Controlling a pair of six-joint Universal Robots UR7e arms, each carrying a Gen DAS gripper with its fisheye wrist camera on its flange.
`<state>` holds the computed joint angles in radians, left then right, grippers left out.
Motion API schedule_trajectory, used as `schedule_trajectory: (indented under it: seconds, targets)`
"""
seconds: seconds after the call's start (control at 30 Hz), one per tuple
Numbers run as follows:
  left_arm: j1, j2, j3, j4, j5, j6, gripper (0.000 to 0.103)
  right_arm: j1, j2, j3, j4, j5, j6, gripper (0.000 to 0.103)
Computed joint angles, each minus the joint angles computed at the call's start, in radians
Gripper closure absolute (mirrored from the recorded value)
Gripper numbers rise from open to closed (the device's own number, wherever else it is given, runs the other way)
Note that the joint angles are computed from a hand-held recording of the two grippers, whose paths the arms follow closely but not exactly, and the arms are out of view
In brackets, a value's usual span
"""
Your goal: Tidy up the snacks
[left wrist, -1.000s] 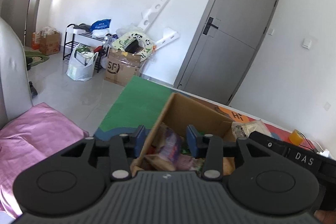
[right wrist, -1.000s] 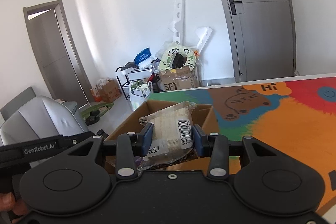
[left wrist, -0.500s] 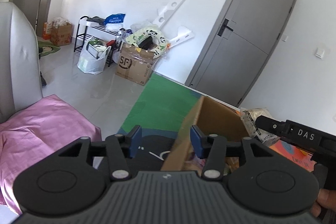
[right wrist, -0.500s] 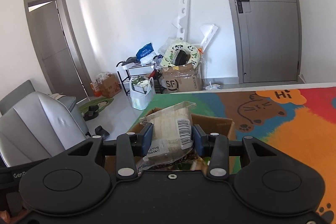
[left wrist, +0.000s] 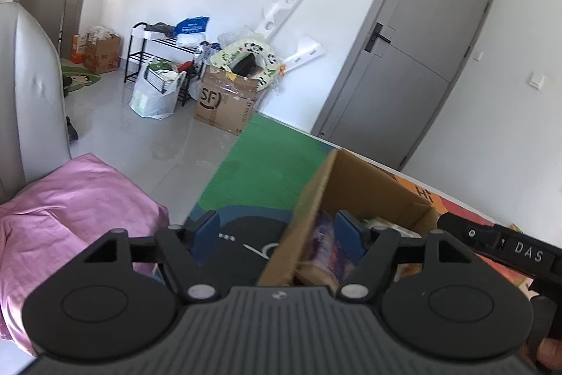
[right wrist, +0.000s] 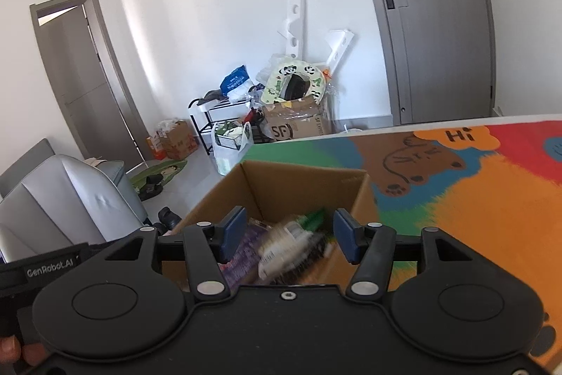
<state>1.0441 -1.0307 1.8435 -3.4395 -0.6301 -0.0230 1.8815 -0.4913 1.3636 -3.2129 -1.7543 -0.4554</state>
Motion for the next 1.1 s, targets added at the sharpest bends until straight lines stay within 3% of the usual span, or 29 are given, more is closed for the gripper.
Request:
schedule_trajectory:
  seconds: [0.13, 0.4, 0.67, 0.97, 1.1]
  targets:
    - [-0.017, 0.008, 0.007, 0.0, -0.005, 0.014, 0.019, -0.005, -0.033, 0.051, -0.032, -0.012, 0.011, 0.035]
    - [-0.064, 0.036, 0.015, 0.036, 0.016, 0.017, 0.013, -0.047, -0.124, 0.171, -0.072, 0.008, 0.051, 0.03]
    - [-0.112, 0.054, 0.041, 0.057, 0.017, 0.006, 0.009, -0.075, -0.207, 0.278, -0.141, 0.029, 0.059, 0.012]
    - [-0.15, 0.054, 0.063, 0.113, 0.012, -0.043, 0.006, -0.094, -0.276, 0.37, -0.198, 0.011, 0.072, 0.0]
    - [-0.167, 0.046, 0.08, 0.131, 0.006, -0.054, 0.006, -0.1, -0.306, 0.411, -0.227, 0.006, 0.08, 0.0]
